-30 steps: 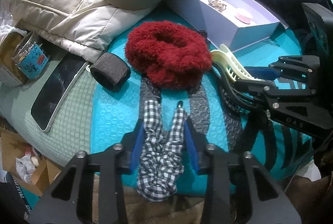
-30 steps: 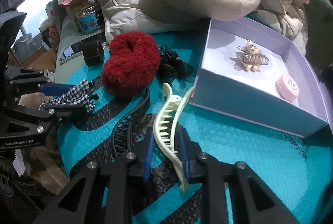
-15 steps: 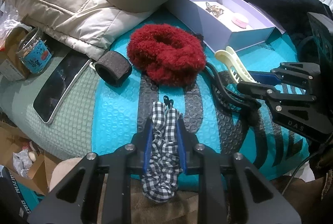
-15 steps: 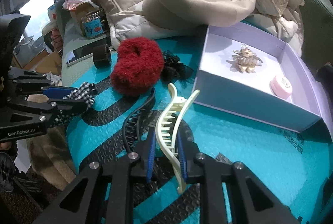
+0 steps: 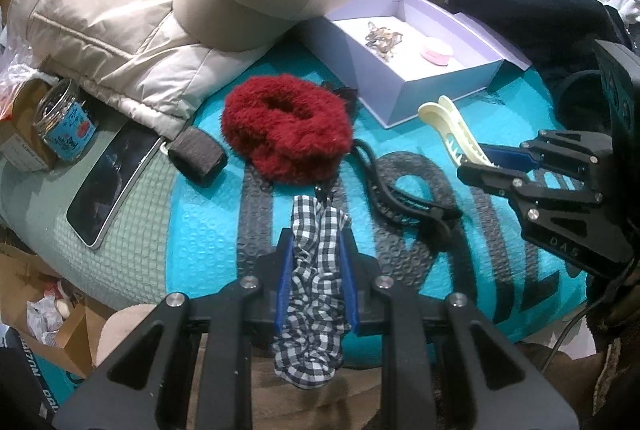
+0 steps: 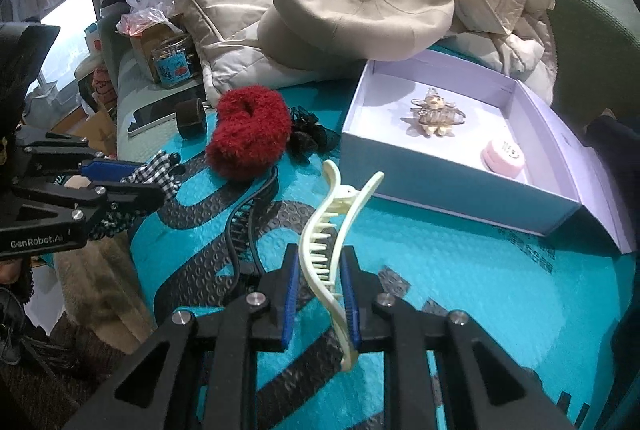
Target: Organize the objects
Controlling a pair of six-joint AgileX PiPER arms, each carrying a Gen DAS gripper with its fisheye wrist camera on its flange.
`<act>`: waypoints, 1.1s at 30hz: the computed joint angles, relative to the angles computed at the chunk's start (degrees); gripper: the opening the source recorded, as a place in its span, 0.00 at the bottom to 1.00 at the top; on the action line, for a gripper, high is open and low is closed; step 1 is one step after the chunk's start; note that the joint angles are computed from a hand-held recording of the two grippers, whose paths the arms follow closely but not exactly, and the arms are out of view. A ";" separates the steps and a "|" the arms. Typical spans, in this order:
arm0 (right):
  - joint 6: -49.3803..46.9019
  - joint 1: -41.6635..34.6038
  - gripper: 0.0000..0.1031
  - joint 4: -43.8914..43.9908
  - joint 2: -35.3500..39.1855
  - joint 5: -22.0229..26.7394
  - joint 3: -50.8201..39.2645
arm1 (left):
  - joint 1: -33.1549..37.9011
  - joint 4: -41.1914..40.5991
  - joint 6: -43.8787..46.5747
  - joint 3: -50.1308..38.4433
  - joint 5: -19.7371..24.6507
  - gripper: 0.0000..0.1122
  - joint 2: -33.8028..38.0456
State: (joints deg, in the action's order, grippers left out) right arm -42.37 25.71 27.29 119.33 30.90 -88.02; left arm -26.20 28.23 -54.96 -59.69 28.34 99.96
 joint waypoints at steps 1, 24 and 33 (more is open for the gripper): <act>-0.35 -0.22 0.19 0.18 -0.50 -0.11 0.58 | -0.41 0.00 -0.02 -0.61 0.44 0.18 0.14; -6.82 -9.46 0.19 5.28 -9.70 -3.40 12.11 | -6.45 -8.80 12.15 -23.14 7.44 0.18 12.24; -8.86 -13.20 0.19 6.45 -10.42 -2.51 11.25 | -7.47 -12.68 18.38 -38.03 12.51 0.18 19.54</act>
